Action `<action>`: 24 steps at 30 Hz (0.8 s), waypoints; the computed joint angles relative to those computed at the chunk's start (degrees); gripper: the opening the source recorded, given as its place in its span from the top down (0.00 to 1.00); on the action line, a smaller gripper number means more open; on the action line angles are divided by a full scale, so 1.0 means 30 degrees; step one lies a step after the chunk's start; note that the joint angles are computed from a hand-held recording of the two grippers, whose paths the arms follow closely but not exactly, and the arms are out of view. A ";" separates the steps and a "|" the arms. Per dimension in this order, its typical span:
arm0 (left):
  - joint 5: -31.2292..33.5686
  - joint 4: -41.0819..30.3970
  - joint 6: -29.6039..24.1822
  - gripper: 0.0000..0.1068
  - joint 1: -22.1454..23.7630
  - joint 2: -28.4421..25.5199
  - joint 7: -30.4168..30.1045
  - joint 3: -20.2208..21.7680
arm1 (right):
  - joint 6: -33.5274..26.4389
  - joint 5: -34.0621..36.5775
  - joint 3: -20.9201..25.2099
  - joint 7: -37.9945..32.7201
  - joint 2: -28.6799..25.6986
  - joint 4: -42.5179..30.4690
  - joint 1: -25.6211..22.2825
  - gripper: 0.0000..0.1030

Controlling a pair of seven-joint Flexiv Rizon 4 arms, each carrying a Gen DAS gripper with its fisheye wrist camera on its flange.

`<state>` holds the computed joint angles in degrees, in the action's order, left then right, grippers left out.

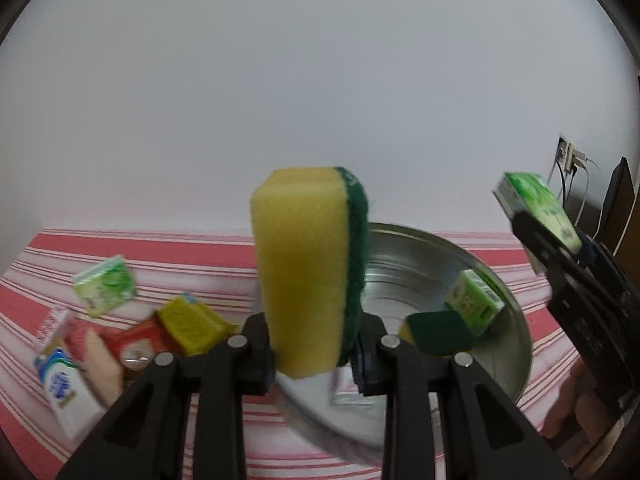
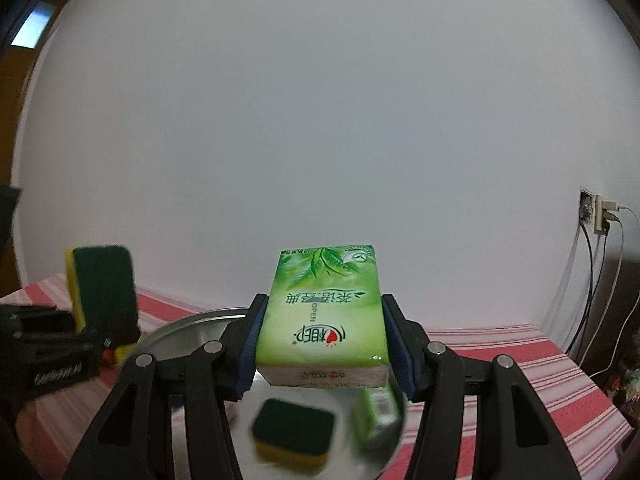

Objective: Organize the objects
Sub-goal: 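Carry the sponge and tissue pack in both tools toward the tin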

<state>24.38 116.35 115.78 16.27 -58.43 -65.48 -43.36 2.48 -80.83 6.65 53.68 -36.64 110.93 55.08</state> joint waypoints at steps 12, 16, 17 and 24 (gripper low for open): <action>-0.1586 -0.0272 0.0521 0.74 -0.4742 0.1492 -0.0803 0.3407 | 0.4464 -0.0540 0.0119 0.1052 0.0847 0.1841 -0.2660 0.44; -0.1655 -0.0312 0.0531 0.74 -0.5331 0.1725 -0.0805 0.4065 | 0.5685 -0.0578 0.0000 0.0600 0.0683 0.1706 -0.3136 0.44; -0.1792 -0.0343 0.0459 0.74 -0.5501 0.1797 -0.0815 0.4261 | 0.5921 -0.0594 -0.0037 0.0493 0.0643 0.1650 -0.3185 0.44; -0.2424 -0.0403 0.0237 0.74 -0.6410 0.2108 -0.0718 0.5060 | 0.6577 -0.0770 -0.0287 0.0336 0.0491 0.1465 -0.3210 0.44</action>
<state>17.11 115.15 116.49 -2.96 -52.11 -67.63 -28.18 22.21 -83.14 5.79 54.68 -35.17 115.33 45.45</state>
